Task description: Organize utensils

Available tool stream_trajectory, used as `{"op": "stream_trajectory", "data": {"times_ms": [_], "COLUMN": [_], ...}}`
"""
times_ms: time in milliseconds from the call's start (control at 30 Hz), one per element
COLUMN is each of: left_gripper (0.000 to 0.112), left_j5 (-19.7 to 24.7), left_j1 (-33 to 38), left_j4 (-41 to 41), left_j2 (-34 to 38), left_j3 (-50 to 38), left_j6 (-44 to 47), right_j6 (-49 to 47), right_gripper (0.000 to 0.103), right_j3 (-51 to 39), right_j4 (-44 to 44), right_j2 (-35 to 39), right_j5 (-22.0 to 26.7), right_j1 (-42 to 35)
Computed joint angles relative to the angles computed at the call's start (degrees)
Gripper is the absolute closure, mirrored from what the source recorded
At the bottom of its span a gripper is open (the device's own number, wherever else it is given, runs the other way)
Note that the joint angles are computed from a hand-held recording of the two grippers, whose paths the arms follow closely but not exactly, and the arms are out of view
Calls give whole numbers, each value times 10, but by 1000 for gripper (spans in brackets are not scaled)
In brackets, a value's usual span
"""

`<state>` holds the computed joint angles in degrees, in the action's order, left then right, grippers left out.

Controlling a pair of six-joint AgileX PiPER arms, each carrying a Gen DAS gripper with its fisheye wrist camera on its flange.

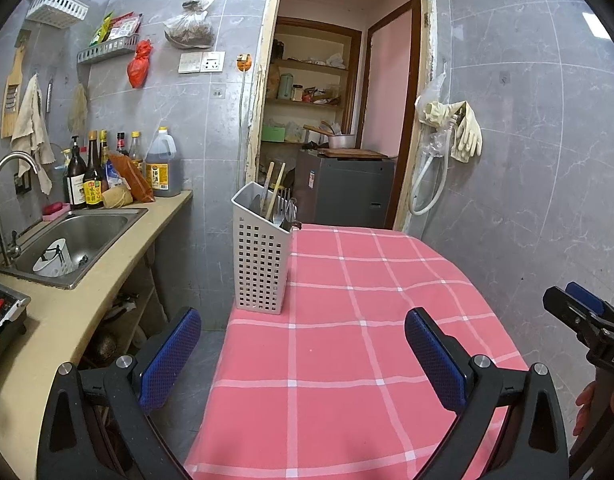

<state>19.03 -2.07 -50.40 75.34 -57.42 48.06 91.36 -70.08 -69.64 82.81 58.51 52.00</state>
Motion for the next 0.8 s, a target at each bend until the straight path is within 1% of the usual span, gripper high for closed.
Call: {"op": "stream_trajectory", "data": {"times_ms": [233,467,800], "left_gripper": [10,10,10], "left_j5": [-1,-4,-4], "left_j1": [-3,-14,-13], "left_j4": [10,45,44], "left_j2": [2,8,8], "left_j3": [-3,-13,-13], "left_j6": [-11,-50,-50], "right_j6": [1,2,3], "right_gripper": [2,2,2], "right_j3": [1,3,4], "right_j4": [0,1,2], "right_j2": [0,-1,-1], "right_j5": [1,-4,-7], "right_j1": [1,-3,-6]}}
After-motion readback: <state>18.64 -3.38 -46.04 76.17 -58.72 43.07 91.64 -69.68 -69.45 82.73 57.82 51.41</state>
